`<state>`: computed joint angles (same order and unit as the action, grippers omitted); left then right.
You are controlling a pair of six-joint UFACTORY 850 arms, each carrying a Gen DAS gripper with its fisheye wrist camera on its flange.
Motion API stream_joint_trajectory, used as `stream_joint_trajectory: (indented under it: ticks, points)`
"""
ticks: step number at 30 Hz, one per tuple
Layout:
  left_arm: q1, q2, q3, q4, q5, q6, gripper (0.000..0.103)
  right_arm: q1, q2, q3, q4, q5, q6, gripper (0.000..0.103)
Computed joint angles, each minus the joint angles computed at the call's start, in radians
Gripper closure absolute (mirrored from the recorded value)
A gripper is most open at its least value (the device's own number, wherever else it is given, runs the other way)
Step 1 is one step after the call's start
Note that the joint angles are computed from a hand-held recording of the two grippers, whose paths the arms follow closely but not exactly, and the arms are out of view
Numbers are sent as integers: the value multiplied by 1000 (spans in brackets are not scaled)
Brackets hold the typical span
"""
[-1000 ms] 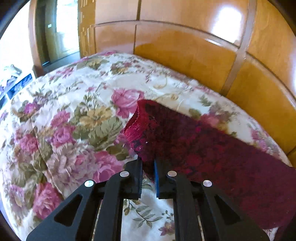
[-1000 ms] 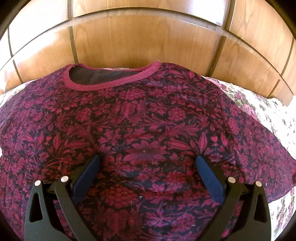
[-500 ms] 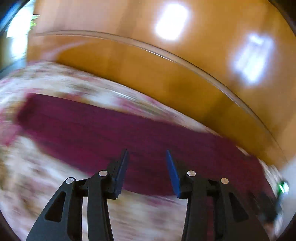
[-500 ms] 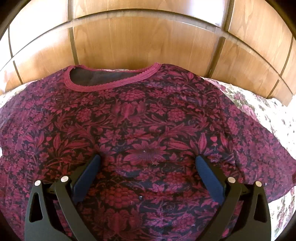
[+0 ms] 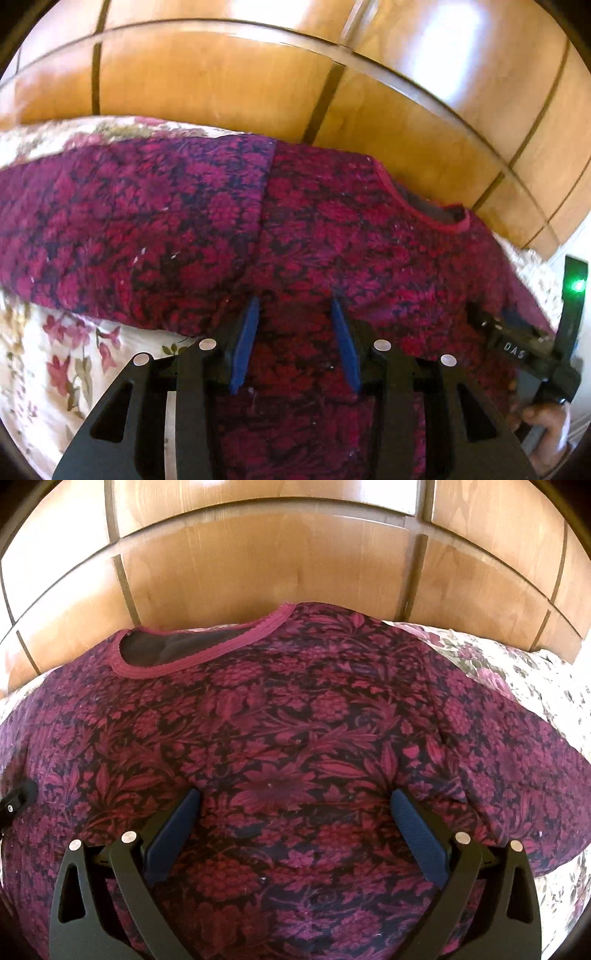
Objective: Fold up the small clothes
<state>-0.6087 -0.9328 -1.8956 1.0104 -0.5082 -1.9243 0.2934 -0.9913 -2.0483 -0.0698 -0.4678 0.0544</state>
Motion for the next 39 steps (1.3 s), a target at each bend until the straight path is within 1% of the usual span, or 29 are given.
stream_joint_trajectory:
  ticks: [1, 2, 5, 6, 7, 9, 11, 13, 15, 16, 19, 21, 25, 27, 29, 30, 31, 32, 33, 34, 35, 36, 37, 39]
  points:
    - [1, 6, 13, 24, 9, -30, 63, -2, -4, -8, 16, -7, -17, 2]
    - [0, 2, 10, 21, 3, -22, 63, -6, -5, -13, 53, -13, -50, 2]
    - [-6, -34, -62, -72, -52, 99, 63, -21, -6, -20, 150, -27, -132, 2]
    - [-9, -31, -63, -92, -65, 122, 63, -23, -2, -21, 155, -40, -141, 2]
    - [-12, -37, -86, -137, -94, 171, 63, -24, 10, -13, 143, -52, -142, 2]
    - [-21, -22, -75, -165, -109, 186, 63, -28, 59, 54, 108, -29, -132, 2]
    - [-34, 27, 3, -135, -83, 126, 53, -39, 111, 132, 69, -5, -128, 2]
    - [-50, 87, 99, -86, -53, 52, 53, -58, 159, 207, 21, 7, -107, 2]
    - [-70, 159, 212, -4, -33, -62, 53, -92, 220, 298, 45, 19, -140, 2]
    - [-78, 182, 248, 3, -31, -85, 51, -105, 239, 325, 65, 16, -157, 2]
    - [-94, 267, 388, 37, 38, -190, 50, -155, 306, 422, 187, 2, -246, 2]
    - [-113, 314, 471, 62, 79, -235, 50, -186, 357, 497, 304, -2, -354, 2]
    - [-155, 384, 593, 219, 170, -424, 51, -205, 456, 641, 431, 6, -508, 3]
    - [-176, 405, 624, 265, 190, -467, 51, -208, 503, 712, 471, 15, -564, 7]
    - [-199, 415, 638, 275, 212, -468, 62, -214, 551, 782, 533, 32, -626, 18]
    - [-206, 416, 640, 273, 223, -467, 64, -214, 576, 814, 564, 40, -654, 22]
    - [-217, 411, 638, 264, 228, -457, 71, -217, 599, 842, 601, 39, -688, 32]
    - [-226, 406, 630, 244, 223, -422, 79, -222, 610, 856, 638, 35, -723, 48]
    - [-233, 403, 623, 223, 210, -381, 81, -225, 623, 868, 666, 26, -750, 56]
    - [-235, 403, 619, 221, 202, -368, 85, -226, 631, 874, 673, 21, -757, 72]
    - [-232, 409, 623, 233, 209, -382, 87, -227, 641, 876, 679, 7, -767, 81]
    - [-228, 416, 629, 237, 215, -384, 87, -227, 651, 876, 678, 4, -769, 83]
    - [-228, 421, 628, 212, 209, -343, 88, -228, 665, 882, 686, 6, -779, 86]
    - [-233, 426, 627, 176, 194, -281, 88, -232, 680, 883, 697, 7, -807, 86]
